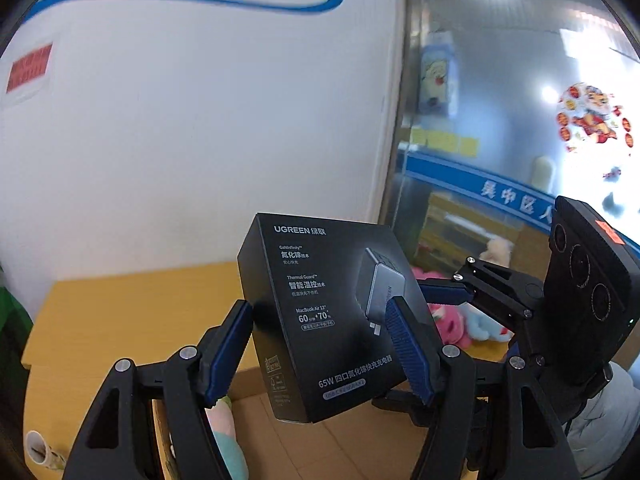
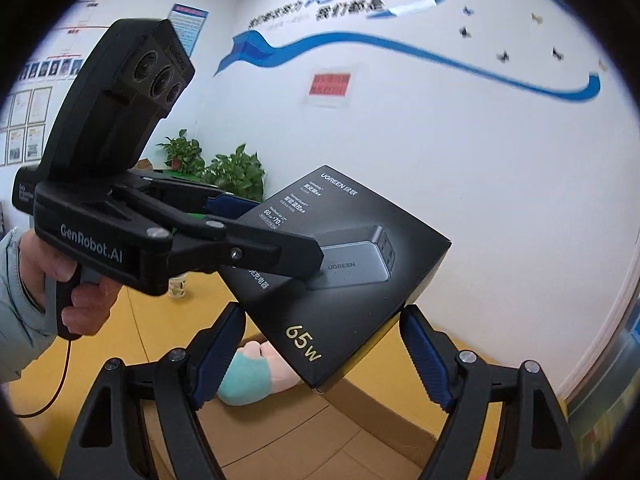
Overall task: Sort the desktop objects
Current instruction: 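Carry the charger box with both tools and lower it into the cardboard box, then open both tools to release the charger box and withdraw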
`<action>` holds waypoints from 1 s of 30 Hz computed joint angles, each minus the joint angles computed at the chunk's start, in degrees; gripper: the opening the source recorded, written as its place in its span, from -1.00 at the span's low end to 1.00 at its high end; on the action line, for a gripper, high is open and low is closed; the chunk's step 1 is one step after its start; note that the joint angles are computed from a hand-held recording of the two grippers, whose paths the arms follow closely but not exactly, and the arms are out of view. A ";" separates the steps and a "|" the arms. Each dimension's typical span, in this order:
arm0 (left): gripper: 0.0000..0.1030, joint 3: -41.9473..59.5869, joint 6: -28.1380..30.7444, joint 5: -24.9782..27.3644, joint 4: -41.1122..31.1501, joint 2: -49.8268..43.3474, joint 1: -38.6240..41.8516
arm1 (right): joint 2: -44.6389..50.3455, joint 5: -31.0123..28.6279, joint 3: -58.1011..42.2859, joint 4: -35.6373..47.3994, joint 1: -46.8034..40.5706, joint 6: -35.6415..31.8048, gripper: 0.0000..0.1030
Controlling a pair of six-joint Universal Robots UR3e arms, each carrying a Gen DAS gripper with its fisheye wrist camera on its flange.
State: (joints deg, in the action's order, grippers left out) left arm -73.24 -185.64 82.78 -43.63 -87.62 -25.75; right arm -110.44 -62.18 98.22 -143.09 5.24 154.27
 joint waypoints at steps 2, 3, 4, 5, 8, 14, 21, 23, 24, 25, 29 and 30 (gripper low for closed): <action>0.29 -1.87 -0.86 -2.37 1.35 -3.39 2.29 | 4.80 0.58 0.31 -0.96 -0.56 -0.26 0.55; 0.29 -2.99 -1.83 -2.98 2.16 -4.72 2.90 | 7.34 1.06 0.43 -1.35 -0.98 -0.30 0.55; 0.29 -4.15 -3.13 -4.46 3.14 -7.17 3.96 | 10.27 1.46 1.00 -2.29 -1.36 -0.17 0.55; 0.29 -4.48 -3.74 -5.05 3.46 -9.02 4.35 | 12.86 1.74 1.51 -3.05 -1.68 0.03 0.55; 0.29 -2.53 -7.55 -2.43 1.27 -16.07 4.33 | 19.83 1.96 2.11 -4.17 -2.33 0.36 0.55; 0.29 6.42 -10.76 -0.46 -7.96 -28.31 2.85 | 31.36 3.16 0.52 -1.90 -4.05 -0.44 0.55; 0.25 24.94 -13.25 5.73 -24.07 -42.13 -1.48 | 40.84 0.34 -5.63 4.48 -5.01 0.53 0.36; 0.25 26.30 -13.69 6.17 -25.07 -42.32 -1.88 | 41.40 0.56 -5.17 4.47 -5.46 1.25 0.36; 0.25 25.46 -13.52 6.00 -24.86 -41.43 -1.87 | 40.85 -0.67 -4.79 4.41 -5.32 1.92 0.36; 0.25 23.68 -12.77 5.85 -24.40 -39.69 -1.74 | 39.67 -1.99 -3.77 4.00 -5.14 2.41 0.36; 0.26 4.03 -11.56 10.34 -10.29 -23.84 -2.86 | 29.68 -3.37 4.17 1.15 -6.33 3.64 0.36; 0.27 0.64 -11.72 12.61 -6.67 -20.60 -4.04 | 24.89 -4.18 9.57 -2.81 -6.81 4.84 0.36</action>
State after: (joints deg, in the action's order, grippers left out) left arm -72.60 -197.35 95.39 -50.29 -108.22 -29.79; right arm -85.55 -66.35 107.79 -145.90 -1.56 159.11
